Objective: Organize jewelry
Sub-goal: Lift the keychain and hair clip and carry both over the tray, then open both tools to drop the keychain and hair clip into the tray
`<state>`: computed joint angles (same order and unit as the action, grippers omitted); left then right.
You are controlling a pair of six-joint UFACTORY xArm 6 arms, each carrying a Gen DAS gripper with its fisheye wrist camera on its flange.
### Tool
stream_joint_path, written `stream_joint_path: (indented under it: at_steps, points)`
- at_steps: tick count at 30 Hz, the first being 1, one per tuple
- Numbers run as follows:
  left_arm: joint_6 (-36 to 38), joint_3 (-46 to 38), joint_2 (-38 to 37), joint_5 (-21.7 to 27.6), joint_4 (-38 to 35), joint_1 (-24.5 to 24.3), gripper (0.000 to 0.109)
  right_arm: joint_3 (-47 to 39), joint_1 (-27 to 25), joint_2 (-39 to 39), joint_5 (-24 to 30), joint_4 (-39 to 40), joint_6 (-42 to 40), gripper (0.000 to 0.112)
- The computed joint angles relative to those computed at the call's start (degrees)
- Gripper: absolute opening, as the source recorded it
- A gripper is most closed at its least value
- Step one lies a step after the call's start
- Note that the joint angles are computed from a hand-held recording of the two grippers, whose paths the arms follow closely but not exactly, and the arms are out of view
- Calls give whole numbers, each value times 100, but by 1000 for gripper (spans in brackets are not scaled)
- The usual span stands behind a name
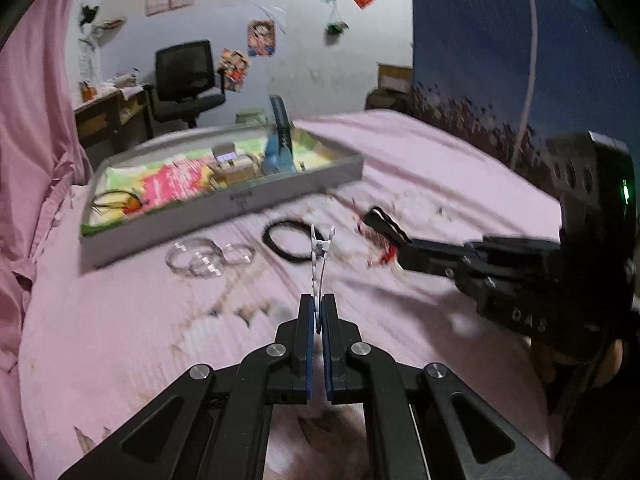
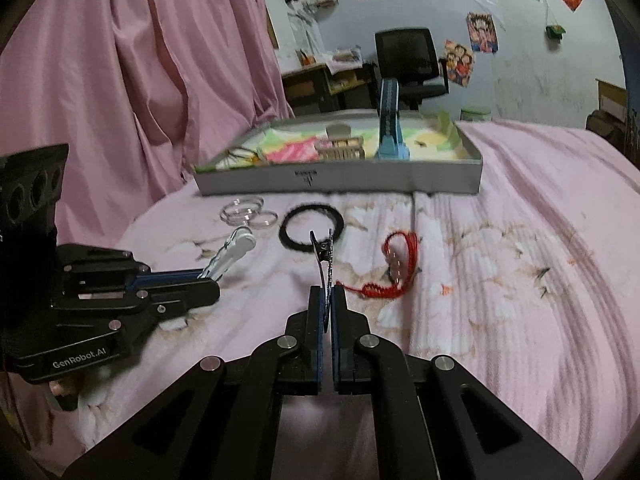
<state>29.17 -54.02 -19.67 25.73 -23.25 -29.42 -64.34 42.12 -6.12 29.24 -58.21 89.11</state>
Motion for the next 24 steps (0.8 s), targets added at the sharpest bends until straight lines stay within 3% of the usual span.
stream_joint_path:
  at_steps: [4, 11, 19, 24]
  points:
    - [42, -149, 56, -313, -240, 59, 4, -16, 64, -132, 144, -618, 470, 3]
    - [213, -850, 636, -521, -654, 356, 4, -365, 162, -115, 541, -1004, 544, 3]
    - [276, -2035, 1611, -295, -837, 850, 4, -1349, -364, 551, 146, -513, -83, 3]
    - [48, -2819, 2322, 133, -662, 1208, 4, -2602, -530, 1553, -1, 332, -1213, 3]
